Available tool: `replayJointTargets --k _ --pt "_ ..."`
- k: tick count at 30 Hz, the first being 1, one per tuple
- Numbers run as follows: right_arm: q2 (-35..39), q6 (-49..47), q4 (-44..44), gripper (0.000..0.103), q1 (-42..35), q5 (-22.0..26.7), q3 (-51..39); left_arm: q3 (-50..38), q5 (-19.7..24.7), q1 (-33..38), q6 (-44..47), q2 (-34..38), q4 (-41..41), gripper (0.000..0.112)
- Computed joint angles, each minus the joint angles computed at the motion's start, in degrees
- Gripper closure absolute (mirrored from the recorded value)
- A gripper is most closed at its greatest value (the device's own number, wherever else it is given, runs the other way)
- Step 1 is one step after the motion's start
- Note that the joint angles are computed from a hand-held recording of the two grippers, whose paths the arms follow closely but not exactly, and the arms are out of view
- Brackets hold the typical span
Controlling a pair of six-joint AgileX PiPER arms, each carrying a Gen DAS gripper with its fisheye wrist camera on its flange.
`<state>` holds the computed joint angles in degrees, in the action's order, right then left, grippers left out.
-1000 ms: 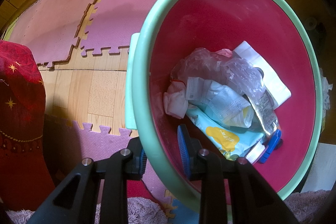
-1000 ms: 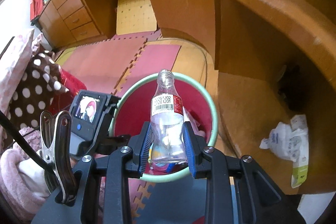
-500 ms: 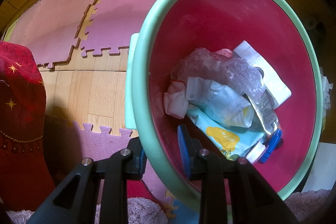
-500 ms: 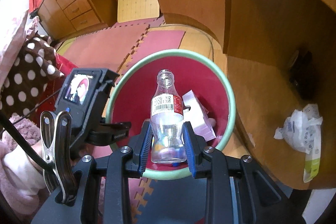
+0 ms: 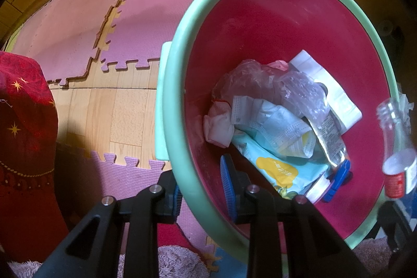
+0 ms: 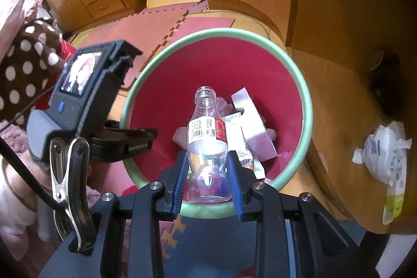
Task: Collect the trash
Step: 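Open the right gripper to drop the bottle into the red bucket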
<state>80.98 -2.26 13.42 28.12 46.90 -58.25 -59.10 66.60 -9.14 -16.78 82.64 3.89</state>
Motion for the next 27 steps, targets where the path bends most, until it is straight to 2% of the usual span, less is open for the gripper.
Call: replayJointTargets --k 27 --pt "2.72 2.11 -3.02 0.072 1.84 -1.24 1.74 1.02 -0.11 0.04 -0.14 -1.02 -0.18 0.084"
